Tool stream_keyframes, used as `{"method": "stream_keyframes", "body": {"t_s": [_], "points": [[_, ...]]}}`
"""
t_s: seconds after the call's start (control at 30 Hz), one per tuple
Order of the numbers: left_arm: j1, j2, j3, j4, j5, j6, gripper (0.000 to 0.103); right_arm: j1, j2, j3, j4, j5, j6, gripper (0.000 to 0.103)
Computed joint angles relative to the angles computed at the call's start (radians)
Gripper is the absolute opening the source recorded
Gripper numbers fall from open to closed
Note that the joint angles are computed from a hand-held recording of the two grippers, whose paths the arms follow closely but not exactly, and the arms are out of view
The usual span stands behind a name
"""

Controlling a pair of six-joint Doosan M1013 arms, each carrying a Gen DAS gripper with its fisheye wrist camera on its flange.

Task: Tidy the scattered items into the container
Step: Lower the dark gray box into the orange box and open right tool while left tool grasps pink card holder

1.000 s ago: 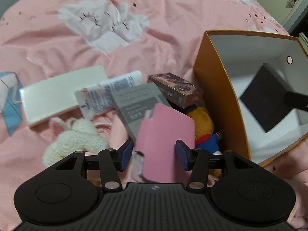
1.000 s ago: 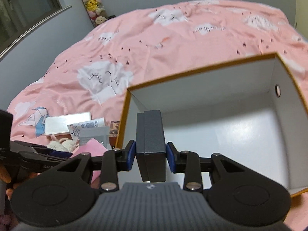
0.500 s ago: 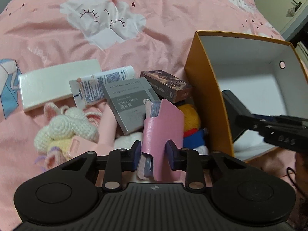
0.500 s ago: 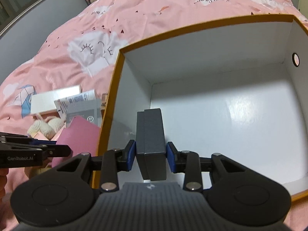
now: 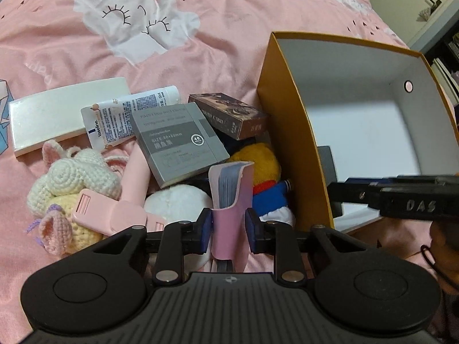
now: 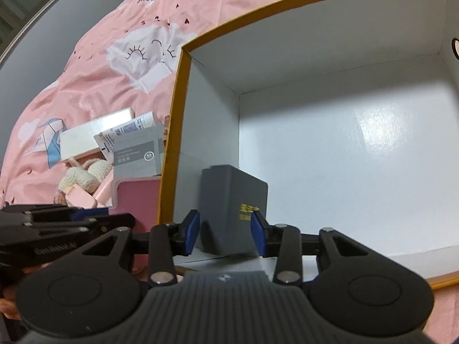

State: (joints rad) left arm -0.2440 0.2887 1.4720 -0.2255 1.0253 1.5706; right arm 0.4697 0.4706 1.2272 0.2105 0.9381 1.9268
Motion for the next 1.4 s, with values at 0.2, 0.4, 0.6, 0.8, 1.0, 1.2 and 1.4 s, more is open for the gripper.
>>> {"method": "stream_keyframes", "body": {"t_s": [0.2,0.4,0.6,0.8,1.0,1.2,1.4], "points": [[-0.005,0.001,0.009,0.002,-0.008,0.001,0.028,0.002,0.012,-0.014,-0.018,0.005,0.011,0.034],[-0.003,-0.013,0.027,-0.007,-0.039,-0.010,0.026,0.009,0.016,-0.007,-0.002,-0.001,-0.016,0.030],[0.003,-0.041,0.027,-0.029,-0.066,-0.019,0.024,0.012,-0.008,0.016,-0.044,-0.048,0.002,0.030],[0.009,-0.069,0.005,-0.114,-0.107,0.021,0.024,0.007,-0.051,0.046,-0.068,-0.115,0.004,0.029],[-0.018,-0.062,-0.032,-0.181,-0.188,0.093,0.024,0.002,-0.086,0.056,-0.089,-0.162,-0.007,0.025],[-0.052,-0.005,-0.066,-0.243,-0.211,0.131,0.024,-0.006,-0.102,0.061,-0.170,-0.177,0.039,0.025],[-0.077,0.051,-0.081,-0.239,-0.164,0.089,0.024,-0.025,-0.070,0.044,-0.204,-0.089,0.090,0.025]]}}
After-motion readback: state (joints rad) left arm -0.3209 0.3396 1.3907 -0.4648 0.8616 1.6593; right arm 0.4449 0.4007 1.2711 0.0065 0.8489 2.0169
